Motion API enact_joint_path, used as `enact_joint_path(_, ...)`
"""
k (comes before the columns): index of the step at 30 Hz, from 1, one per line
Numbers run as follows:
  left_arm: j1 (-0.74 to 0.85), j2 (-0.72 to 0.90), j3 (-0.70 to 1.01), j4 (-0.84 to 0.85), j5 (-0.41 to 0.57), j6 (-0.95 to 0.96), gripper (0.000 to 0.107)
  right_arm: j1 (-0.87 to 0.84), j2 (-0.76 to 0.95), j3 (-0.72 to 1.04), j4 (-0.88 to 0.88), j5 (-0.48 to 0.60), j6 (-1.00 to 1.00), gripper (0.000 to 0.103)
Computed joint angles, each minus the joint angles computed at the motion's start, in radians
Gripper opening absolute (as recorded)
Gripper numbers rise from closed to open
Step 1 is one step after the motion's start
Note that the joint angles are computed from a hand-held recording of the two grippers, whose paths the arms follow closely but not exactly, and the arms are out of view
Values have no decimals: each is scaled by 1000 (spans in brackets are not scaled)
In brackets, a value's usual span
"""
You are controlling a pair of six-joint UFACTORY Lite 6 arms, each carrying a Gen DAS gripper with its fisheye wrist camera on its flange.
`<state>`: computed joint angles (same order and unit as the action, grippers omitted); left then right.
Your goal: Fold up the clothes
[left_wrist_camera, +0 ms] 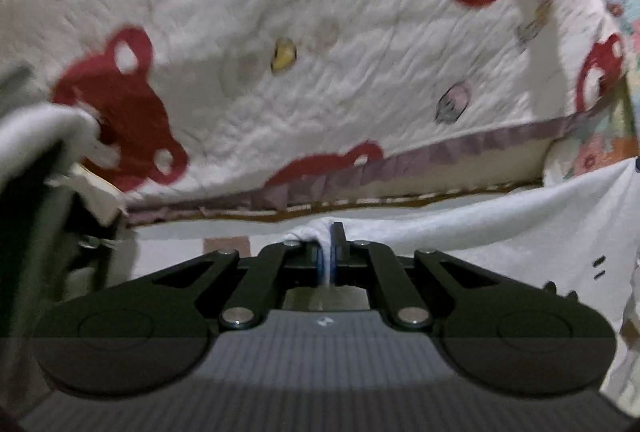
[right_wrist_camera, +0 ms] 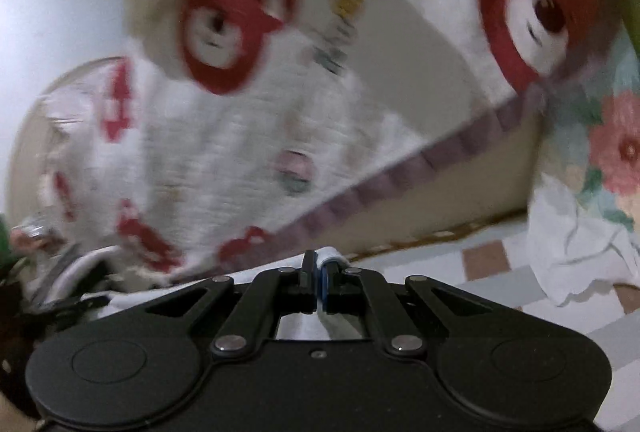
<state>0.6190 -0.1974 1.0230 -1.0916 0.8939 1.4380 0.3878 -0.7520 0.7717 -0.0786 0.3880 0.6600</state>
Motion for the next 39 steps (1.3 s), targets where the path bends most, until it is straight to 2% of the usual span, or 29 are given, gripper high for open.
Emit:
enact_joint_path(3, -142, 124, 22, -43, -200, 34, 3, -69, 157, 6, 110, -115, -72, 3)
enact_joint_path(4, -171, 169, 43, -65, -236, 53, 3, -81, 205, 17, 119, -140, -96, 3)
enact_joint_path(7, -220, 308, 118, -134, -279, 127, 3, -124, 340, 45, 182, -212, -195, 3)
enact_joint_path(9, -233, 396, 181, -137, -276, 125, 3, -157, 397, 46, 274, -251, -282, 3)
enact_joint_path(10, -238, 447, 226, -129, -269, 108, 3, -167, 427, 49, 263, -270, -267, 3)
enact_joint_path(11, -244, 499, 277, -120, -264, 84, 3, -173, 456, 57, 209, -286, -211, 3)
enact_joint_path(16, -300, 771, 579, -15, -271, -88, 4, -186, 677, 204, -305, -319, 272, 3)
enact_joint_path(18, -323, 939, 779, 104, -269, -249, 7, -183, 795, 301, -515, -286, 442, 2)
enact_joint_path(20, -343, 1039, 877, 187, -294, -400, 8, -160, 932, 395, -721, -214, 652, 2)
enact_joint_path(21, -341, 1038, 864, 184, -300, -416, 10, -148, 1001, 444, -781, -177, 717, 3)
enact_joint_path(22, -339, 1011, 808, 143, -328, -390, 24, -129, 1030, 454, -856, -148, 805, 4)
enact_joint_path(23, -333, 945, 711, 79, -359, -322, 38, -110, 1059, 466, -911, -117, 875, 15)
enact_joint_path(24, -321, 889, 630, 2, -375, -218, 59, -83, 1073, 467, -978, -58, 945, 37)
enact_joint_path(25, -307, 851, 577, -55, -383, -128, 61, -54, 1085, 470, -1004, 19, 974, 45)
enact_joint_path(26, -292, 820, 543, -74, -384, -79, 61, -48, 1070, 457, -1006, 54, 970, 47)
enact_joint_path(28, -248, 780, 516, -25, -361, -99, 61, -36, 1041, 433, -1009, 123, 961, 47)
enact_joint_path(30, -172, 731, 477, 2, -268, -128, 61, -16, 953, 369, -1034, 181, 991, 47)
enact_joint_path(33, -35, 620, 346, 30, -111, -122, 62, 42, 742, 186, -1097, 148, 1139, 48)
enact_joint_path(35, 34, 527, 225, 96, -87, -126, 62, 145, 611, 66, -1168, 139, 1282, 48)
enact_joint_path(37, 105, 455, 111, 122, -77, -116, 62, 293, 559, 5, -1227, 167, 1400, 48)
enact_joint_path(39, 177, 423, 33, 139, -39, -107, 64, 420, 596, 17, -1253, 189, 1447, 48)
